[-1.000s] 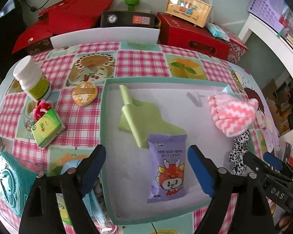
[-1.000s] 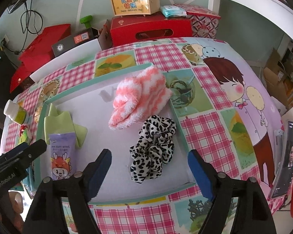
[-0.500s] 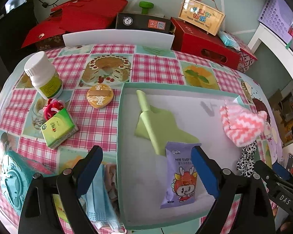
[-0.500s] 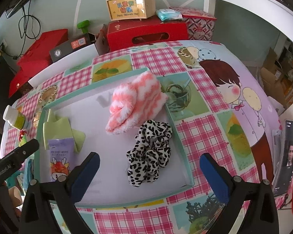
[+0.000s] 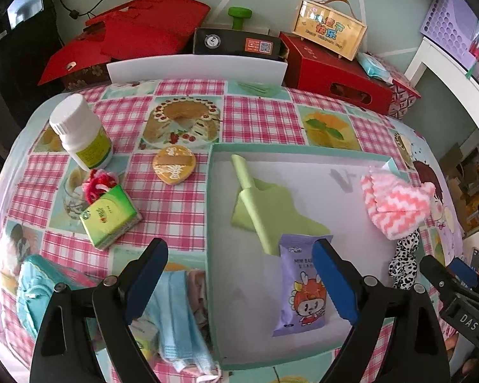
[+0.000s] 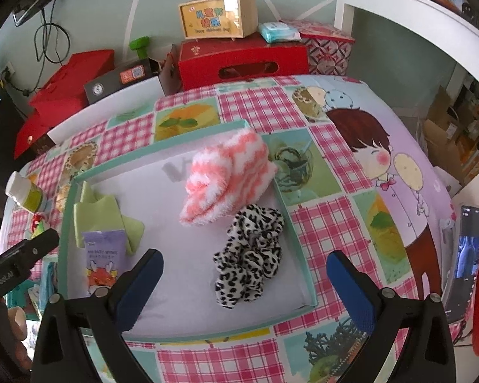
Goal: Organize soft objects
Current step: 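Raise both open tools up and away from the tray, then move left tool to green tissue pack while right tool reaches orange round cup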
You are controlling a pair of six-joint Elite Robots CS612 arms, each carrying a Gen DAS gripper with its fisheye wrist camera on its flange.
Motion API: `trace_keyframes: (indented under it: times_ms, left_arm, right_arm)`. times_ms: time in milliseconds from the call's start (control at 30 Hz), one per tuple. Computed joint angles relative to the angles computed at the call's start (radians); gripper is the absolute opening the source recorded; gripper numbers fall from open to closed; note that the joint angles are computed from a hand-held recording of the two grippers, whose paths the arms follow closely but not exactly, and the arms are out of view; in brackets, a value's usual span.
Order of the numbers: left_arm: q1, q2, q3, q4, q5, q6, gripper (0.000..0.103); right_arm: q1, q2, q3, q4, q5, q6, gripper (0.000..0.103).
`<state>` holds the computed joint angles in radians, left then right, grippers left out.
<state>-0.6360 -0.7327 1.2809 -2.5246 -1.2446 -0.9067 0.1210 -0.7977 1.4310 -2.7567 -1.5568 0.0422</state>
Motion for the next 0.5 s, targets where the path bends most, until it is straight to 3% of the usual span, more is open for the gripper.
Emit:
trace_keyframes:
  times_ms: [500]
  left_arm:
    - [0.019,-0.095,0.12,-0.01,0.112,-0.092,0.092]
  right_arm:
    - [0.028,0.002,-0.007,-0.018,0.033,-0.038,0.103]
